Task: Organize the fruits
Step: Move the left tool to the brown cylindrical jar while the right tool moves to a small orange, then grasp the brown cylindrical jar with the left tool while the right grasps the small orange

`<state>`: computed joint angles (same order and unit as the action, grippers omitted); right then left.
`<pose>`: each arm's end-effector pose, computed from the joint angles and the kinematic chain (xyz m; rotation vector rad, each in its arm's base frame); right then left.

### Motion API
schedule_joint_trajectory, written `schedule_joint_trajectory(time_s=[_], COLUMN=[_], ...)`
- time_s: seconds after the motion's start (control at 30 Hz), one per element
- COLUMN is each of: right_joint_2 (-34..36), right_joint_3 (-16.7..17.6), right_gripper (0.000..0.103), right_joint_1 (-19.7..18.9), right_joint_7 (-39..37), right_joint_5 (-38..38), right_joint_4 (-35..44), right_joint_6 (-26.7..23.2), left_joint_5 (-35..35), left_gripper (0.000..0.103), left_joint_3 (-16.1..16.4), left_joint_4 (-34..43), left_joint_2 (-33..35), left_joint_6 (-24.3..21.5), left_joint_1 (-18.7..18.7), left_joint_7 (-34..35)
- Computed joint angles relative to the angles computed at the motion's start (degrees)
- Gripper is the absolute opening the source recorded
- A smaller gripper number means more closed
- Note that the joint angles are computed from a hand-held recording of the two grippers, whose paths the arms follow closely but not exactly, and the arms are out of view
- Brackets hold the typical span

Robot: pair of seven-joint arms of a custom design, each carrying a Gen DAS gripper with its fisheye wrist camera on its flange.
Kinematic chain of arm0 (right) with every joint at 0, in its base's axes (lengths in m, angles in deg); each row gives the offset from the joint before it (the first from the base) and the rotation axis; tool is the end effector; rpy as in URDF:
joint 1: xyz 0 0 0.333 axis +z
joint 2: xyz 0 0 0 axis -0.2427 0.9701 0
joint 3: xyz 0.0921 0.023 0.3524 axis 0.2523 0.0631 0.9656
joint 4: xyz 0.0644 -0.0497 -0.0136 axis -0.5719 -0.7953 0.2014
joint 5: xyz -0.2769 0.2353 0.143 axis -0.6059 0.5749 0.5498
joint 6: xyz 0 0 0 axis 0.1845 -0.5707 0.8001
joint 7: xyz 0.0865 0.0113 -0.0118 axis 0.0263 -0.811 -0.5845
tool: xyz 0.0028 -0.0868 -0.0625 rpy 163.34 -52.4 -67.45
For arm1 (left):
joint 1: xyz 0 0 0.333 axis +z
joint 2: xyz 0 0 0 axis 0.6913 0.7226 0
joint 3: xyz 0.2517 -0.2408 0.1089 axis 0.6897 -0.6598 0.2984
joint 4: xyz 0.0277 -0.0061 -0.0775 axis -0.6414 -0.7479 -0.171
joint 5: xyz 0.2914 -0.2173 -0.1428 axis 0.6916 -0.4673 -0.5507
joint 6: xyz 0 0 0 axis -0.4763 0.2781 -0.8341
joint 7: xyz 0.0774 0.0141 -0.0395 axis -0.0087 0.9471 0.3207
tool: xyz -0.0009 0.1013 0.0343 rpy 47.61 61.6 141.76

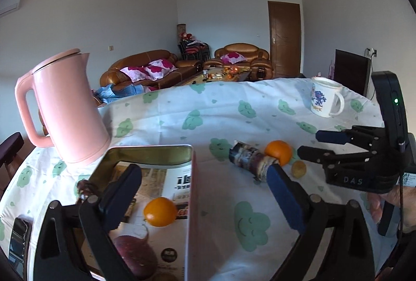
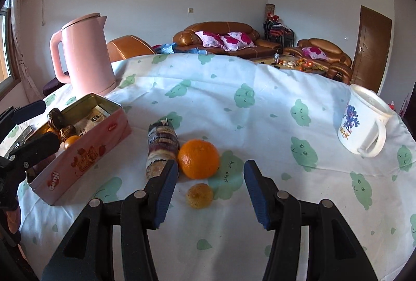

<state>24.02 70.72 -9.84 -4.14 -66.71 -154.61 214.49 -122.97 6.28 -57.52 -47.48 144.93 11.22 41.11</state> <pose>0.7367 0.2599 0.4147 -1.9610 1.1740 -0.5594 0.6602 -0.1330 0.4425 -1.5167 1.6158 -0.8797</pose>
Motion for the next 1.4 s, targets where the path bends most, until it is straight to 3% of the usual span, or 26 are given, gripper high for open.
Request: schedule_joint_trajectory(time_s=[0.13,0.33,0.4,0.43,0.57,0.7,0.93,1.07,1.17,1.33,1.4], right_joint_2=[1.15,2.48,2.84,2.74,1.8,0.47,-0.09,-0.17,-0.3,0.14,0.16], right_joint_3=[1.57,0.63,0.43,-0.06,-2.19,-3.46,-3.05,-3.05,-2.64,-1.72,-1.57], right_gripper=[0.055,0.044,0.03,0.029,0.029,0.029,0.029,0.029,0.029,0.029,0.029], right_joint_1=[-0.78,0.62,0.96,1.35,2.94,3.1,1.32,1.24,0.84,0.1,-0.01], right_joint_7=[-1.83,-5.14,-6.69,-7.22,-8.33,-5.83,-0.06,1.27,1.89,2.01,2.09], right_joint_5=[1.51,4.92,6.38,6.92,8.58,10.09,9.48,7.82,6.57,5.62,5.53], right_joint_4=[1.74,5.53,6.48,6.51,5.26,2.75,1.07,0.73,0.27,0.81,0.79], right_joint_6=[-3.97,-11.86,-13.82,-14.22,-12.82,-8.05,-4.26,-3.25,-2.7,-3.49,-3.44], left_joint_5=[-0.59,3.06,4.33,5.03,8.2,11.29,17.49,20.21,21.51,23.81,24.24], left_gripper=[0.099,0.099,0.099,0.099,0.099,0.099,0.095,0.091,0.082,0.081,0.064], left_joint_3=[6.66,9.28,10.42,10.77,9.36,7.61,11.72,10.83,7.53,3.56,0.78], left_joint_4=[2.66,3.38,3.51,3.62,4.5,6.5,14.09,17.4,18.41,19.91,20.34], left_joint_2=[2.77,4.3,4.78,5.0,5.26,5.91,10.99,12.7,12.59,12.69,12.44], left_joint_6=[-3.93,-5.98,-6.54,-6.94,-8.97,-12.4,-21.03,-24.55,-26.35,-28.27,-28.84], left_joint_1=[-5.57,-7.27,-8.05,-8.23,-6.64,-4.78,-6.33,-4.7,-1.89,1.76,4.08], left_joint_7=[-1.62,-6.22,-7.72,-8.42,-10.82,-13.27,-21.94,-25.49,-25.95,-27.79,-27.49])
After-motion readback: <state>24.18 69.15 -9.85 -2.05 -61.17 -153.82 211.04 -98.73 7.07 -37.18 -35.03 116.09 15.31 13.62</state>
